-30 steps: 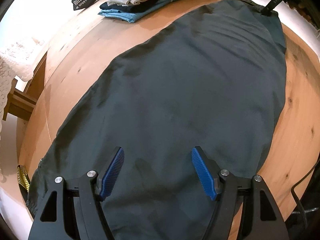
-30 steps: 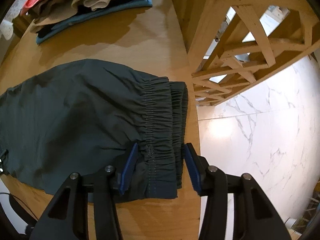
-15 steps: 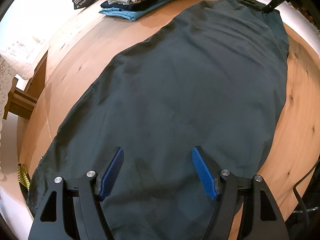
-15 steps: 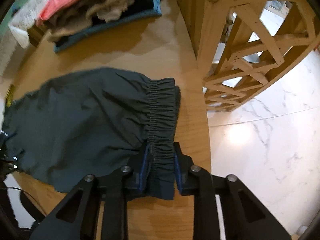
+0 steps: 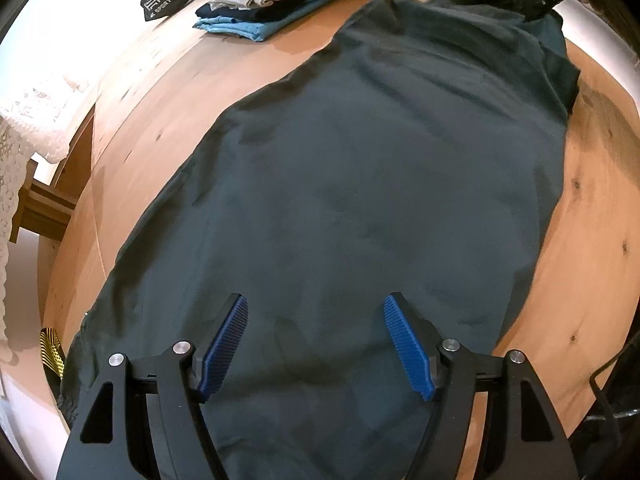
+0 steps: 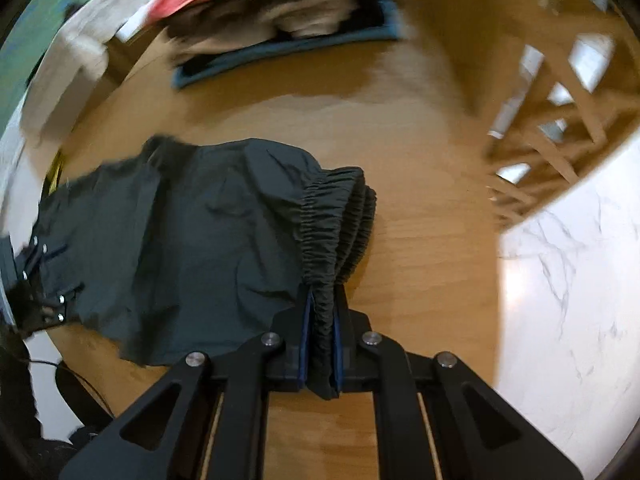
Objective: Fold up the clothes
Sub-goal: 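Lift the waistband with the right gripper and fold it back over the trousers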
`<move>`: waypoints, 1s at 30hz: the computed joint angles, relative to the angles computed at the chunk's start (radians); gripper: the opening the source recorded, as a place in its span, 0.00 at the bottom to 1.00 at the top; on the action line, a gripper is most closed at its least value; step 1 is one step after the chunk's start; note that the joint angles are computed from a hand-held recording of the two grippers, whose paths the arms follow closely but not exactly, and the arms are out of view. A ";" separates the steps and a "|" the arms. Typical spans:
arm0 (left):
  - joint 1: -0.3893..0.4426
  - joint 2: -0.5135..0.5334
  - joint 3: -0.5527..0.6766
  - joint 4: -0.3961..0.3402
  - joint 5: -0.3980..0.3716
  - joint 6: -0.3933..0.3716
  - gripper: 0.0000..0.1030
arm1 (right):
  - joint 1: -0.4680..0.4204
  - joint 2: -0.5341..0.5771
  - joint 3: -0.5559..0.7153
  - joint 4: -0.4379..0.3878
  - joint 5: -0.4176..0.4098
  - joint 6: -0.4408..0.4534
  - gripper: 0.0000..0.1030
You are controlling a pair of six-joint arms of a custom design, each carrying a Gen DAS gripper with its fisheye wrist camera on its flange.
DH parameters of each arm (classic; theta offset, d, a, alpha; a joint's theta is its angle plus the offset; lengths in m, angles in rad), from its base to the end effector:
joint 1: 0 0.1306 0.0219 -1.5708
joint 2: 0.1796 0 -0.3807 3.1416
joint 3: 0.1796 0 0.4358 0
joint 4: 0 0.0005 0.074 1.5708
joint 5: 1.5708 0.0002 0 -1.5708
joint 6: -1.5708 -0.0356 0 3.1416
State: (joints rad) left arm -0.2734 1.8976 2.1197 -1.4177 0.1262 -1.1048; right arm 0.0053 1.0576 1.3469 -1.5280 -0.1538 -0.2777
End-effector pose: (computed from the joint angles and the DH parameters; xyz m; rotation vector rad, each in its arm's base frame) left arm 0.6452 -0.1861 0.4577 1.7726 2.0998 0.0518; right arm 0.3503 0.0068 0.5114 0.3470 2.8000 0.2819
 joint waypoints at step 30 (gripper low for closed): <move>0.116 -0.057 -0.036 -0.009 0.208 -0.059 0.67 | 0.346 0.201 0.347 -0.140 0.403 -0.058 0.09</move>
